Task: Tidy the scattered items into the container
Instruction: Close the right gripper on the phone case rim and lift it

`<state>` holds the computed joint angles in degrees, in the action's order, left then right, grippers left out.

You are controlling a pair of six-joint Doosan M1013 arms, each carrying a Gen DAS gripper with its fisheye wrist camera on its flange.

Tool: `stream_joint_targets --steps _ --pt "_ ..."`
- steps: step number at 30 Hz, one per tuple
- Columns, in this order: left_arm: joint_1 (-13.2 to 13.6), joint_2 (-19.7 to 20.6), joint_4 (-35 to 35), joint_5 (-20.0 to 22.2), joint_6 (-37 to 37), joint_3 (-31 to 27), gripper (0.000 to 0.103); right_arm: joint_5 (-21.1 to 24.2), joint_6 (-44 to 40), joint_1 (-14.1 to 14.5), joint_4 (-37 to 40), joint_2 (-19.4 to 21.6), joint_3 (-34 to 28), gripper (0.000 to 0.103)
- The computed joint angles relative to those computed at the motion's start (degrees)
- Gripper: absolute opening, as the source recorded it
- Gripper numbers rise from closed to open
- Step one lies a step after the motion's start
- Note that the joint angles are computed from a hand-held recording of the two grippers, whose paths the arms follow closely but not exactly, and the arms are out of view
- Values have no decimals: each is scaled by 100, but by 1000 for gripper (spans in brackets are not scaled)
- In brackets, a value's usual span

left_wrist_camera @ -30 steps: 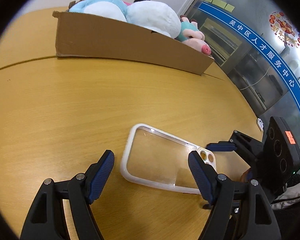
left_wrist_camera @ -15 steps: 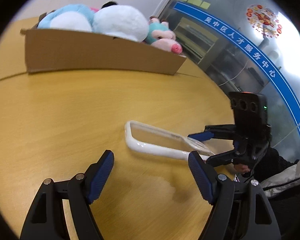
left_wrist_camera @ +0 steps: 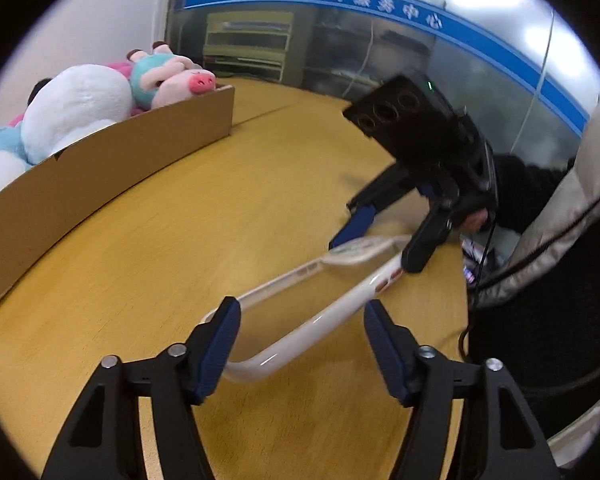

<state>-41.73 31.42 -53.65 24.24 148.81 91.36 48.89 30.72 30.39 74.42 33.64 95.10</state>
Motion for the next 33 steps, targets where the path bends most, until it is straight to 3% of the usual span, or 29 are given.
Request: stream_joint_targets --steps 4,11,12,13,16,19,21,23,25,28,31,33 --pt "-34 -15 276 -13 -107 2 52 245 66 -68 6 75 -111 83" --pt "-127 -12 1017 -211 -980 -22 45 398 -2 -173 -93 38 -74 84" --pt "-128 -22 1044 -230 -1105 -16 37 299 -59 -176 -78 -6 -38 85" --pt "-107 -26 1005 -249 -1261 -24 27 73 -66 -156 -165 -86 25 85" --pt "-40 -31 764 -262 -1552 -57 17 -708 -40 -63 -511 -338 223 98" --pt "-20 -1 853 -237 -1898 -129 17 -1279 -309 14 -411 -502 378 98" --pt "-40 56 1579 -285 -2713 -209 18 -1739 -650 55 8 -578 448 98" --pt "-16 106 1787 -287 -3139 -248 18 -2263 -442 97 -3 -574 385 98" --pt "26 119 1486 -306 -3070 -220 18 -2650 541 140 -879 -475 158 98" --pt "60 115 1403 -319 -3279 -174 18 -2782 2339 210 -2864 -249 -299 97" --pt "80 121 1418 -352 -3550 -142 19 -2536 2869 258 -3746 6 -710 77" --pt "87 120 1372 -401 -3667 -113 20 -2341 2896 268 -3866 154 -913 46"
